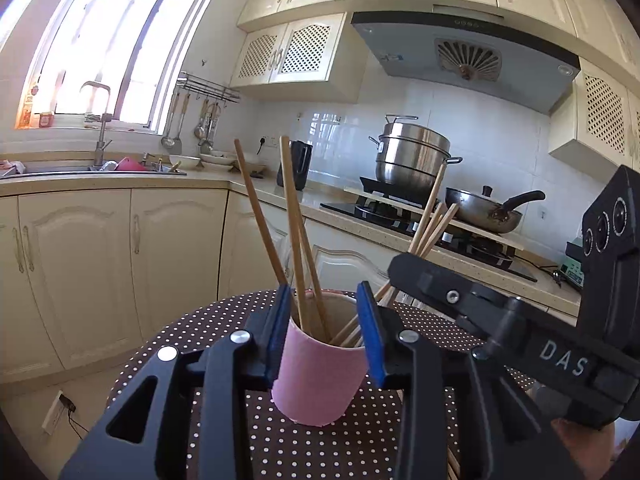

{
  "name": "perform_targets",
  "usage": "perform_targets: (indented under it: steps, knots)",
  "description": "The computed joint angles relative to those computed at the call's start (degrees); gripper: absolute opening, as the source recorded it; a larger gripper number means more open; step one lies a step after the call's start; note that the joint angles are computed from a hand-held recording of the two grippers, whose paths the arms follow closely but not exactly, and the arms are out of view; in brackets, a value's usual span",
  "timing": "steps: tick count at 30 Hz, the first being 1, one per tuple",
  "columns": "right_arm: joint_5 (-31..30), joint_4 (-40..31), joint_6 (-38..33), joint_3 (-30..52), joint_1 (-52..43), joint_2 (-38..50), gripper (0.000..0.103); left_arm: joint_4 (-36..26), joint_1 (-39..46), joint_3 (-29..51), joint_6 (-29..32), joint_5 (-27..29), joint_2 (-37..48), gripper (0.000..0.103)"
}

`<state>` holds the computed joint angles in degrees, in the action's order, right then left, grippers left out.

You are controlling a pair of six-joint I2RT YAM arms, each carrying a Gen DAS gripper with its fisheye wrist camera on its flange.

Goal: Organize utensils
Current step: 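Move both open tools back down to the remaining chopsticks on the table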

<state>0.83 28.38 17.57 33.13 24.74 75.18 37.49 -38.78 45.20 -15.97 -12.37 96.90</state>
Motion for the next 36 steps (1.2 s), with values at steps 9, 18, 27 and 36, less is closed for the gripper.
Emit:
perform_targets:
  steps: [9, 18, 27, 36]
  knots:
    - [3.9, -8.11, 0.49, -3.74, 2.13, -13.19, 0.058, -2.54, -2.99, -6.87, -1.25, -4.97, -10.12, 0.048]
    - [9.5, -17.44, 1.22, -5.82, 7.06, -24.61, 0.06, -7.65, -7.96, -10.56, -1.5, -10.9, -19.12, 0.051]
    - [16.16, -24.65, 1.82, -7.06, 13.88, -32.35, 0.062, -12.29, -13.02, -12.05, -1.41, -16.1, -24.84, 0.052]
    - [20.66, -31.05, 1.19, -8.13, 17.7, -38.45, 0.062, -16.7, -17.11, -11.71, -2.53, -19.79, -26.65, 0.053]
